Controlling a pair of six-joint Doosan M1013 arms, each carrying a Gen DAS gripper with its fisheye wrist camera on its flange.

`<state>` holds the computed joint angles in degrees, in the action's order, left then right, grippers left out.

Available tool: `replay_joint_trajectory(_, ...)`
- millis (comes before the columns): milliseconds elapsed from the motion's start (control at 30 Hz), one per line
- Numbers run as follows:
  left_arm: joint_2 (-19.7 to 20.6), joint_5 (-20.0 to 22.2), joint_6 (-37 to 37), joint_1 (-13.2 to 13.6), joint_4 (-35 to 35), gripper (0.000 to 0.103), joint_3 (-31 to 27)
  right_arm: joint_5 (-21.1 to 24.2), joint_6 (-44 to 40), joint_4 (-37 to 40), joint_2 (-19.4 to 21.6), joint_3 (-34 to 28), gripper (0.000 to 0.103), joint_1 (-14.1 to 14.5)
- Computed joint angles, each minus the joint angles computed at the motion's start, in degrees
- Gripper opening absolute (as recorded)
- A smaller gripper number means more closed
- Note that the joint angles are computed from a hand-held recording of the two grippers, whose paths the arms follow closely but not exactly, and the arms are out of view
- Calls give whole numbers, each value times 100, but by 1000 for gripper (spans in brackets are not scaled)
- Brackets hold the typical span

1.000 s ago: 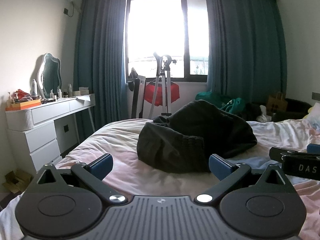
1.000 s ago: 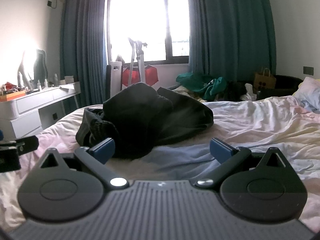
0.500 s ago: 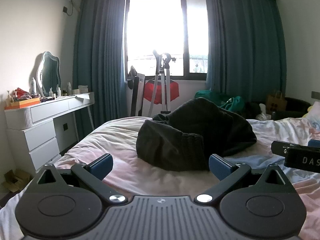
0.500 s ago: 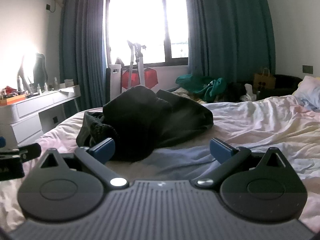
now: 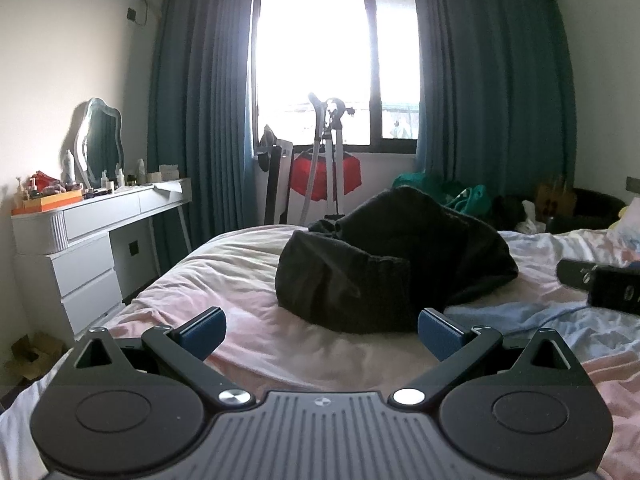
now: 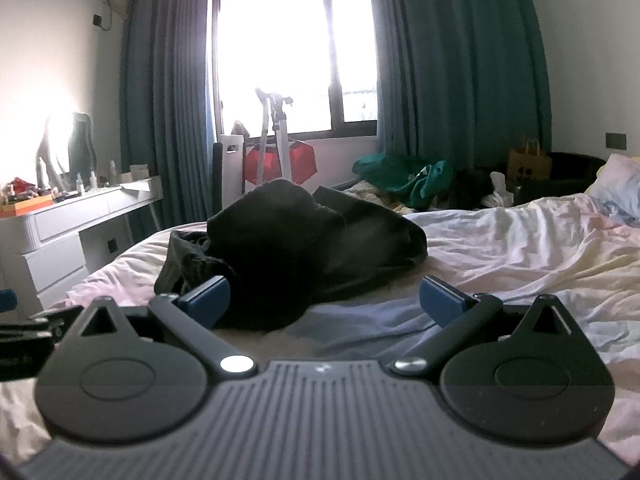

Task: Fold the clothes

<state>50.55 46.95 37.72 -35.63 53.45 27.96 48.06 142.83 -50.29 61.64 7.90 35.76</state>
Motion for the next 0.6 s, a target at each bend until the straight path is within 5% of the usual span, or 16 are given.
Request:
replay_joint_trajectory(267,-21,-79,-169,4,170,103,133,1,144,-9,-166,248,103,-27)
replay_joint_trajectory(600,287,199,668,13,-388,103,-340,189,99,155,-120,82,103,-33)
